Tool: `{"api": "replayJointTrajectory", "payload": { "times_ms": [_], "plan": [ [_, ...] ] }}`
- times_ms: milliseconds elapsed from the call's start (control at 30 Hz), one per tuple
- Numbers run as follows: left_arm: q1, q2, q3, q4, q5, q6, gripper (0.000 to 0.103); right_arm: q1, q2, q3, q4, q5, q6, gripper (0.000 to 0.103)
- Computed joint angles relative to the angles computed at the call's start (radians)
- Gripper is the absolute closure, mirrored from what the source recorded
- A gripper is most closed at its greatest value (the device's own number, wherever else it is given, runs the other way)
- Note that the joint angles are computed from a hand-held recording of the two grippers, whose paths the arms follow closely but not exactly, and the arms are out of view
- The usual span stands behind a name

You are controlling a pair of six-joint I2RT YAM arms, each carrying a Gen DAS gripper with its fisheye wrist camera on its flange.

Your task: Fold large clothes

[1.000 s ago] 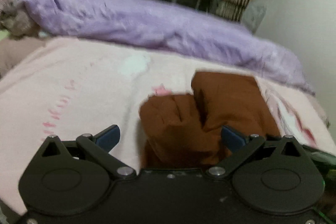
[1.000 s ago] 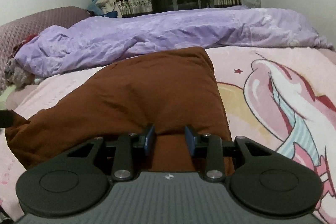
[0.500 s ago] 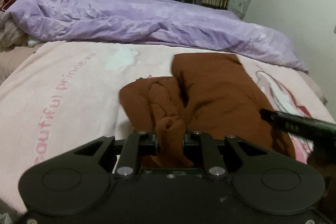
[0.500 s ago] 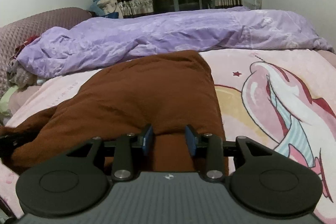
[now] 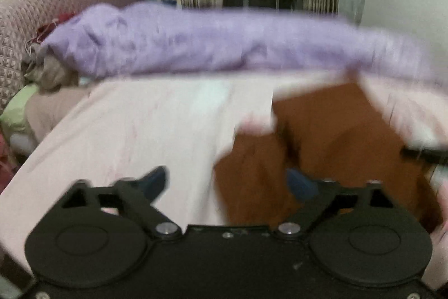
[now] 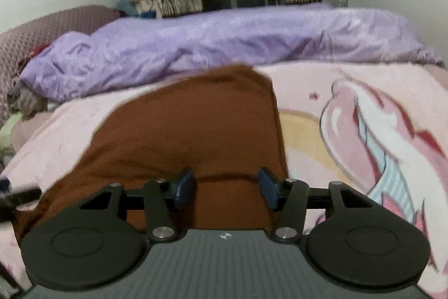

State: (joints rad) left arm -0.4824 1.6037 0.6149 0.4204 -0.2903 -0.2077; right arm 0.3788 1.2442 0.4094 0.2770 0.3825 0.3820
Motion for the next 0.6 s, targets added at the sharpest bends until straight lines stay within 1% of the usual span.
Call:
{"api": "replayJointTrajectory", "payload": {
  "times_ms": [67, 100, 167, 233, 267, 300, 367, 400, 433, 467, 500, 567, 600],
  "plan": [
    [0.004, 0.019, 0.044, 0.075, 0.025, -0.053, 0.000, 0.000, 0.023, 0.010, 0.109, 0.061, -0.023, 0.040],
    [0.001, 0.058, 0.097, 0.087, 0.033, -0.070, 0.000, -0.009, 0.052, 0.033, 0.140, 0.074, -0.047, 0.040],
    [-0.014, 0.157, 0.215, 0.092, 0.026, -0.057, 0.000, -0.036, 0.152, 0.111, 0.191, 0.080, -0.128, 0.041],
    [-0.033, 0.301, 0.343, 0.119, -0.013, -0.005, 0.000, -0.060, 0.275, 0.191, 0.253, 0.090, -0.192, 0.041],
    [-0.038, 0.377, 0.415, 0.108, -0.018, 0.032, 0.000, -0.072, 0.336, 0.232, 0.276, 0.085, -0.205, 0.041],
    [-0.042, 0.417, 0.443, 0.103, -0.022, 0.062, 0.000, -0.090, 0.391, 0.269, 0.285, 0.058, -0.207, 0.041],
    [-0.042, 0.565, 0.553, 0.085, -0.048, 0.108, 0.000, -0.133, 0.529, 0.335, 0.325, -0.035, -0.184, 0.041],
    [-0.037, 0.662, 0.604, 0.112, -0.050, 0.123, 0.000, -0.139, 0.602, 0.382, 0.291, -0.063, -0.163, 0.041],
    [-0.032, 0.738, 0.627, 0.145, -0.032, 0.109, 0.000, -0.155, 0.693, 0.453, 0.216, -0.108, -0.139, 0.039],
    [-0.017, 0.775, 0.700, 0.037, -0.004, 0.055, 0.000, -0.163, 0.760, 0.520, 0.131, -0.127, -0.128, 0.039],
    [0.007, 0.767, 0.729, -0.025, 0.048, 0.011, 0.000, -0.160, 0.776, 0.539, 0.120, -0.112, -0.120, 0.039],
    [0.017, 0.750, 0.703, 0.022, 0.067, 0.006, 0.000, -0.155, 0.734, 0.506, 0.155, -0.105, -0.116, 0.038],
    [0.016, 0.760, 0.715, 0.010, 0.069, 0.005, 0.000, -0.152, 0.742, 0.513, 0.144, -0.101, -0.116, 0.038]
  ]
}}
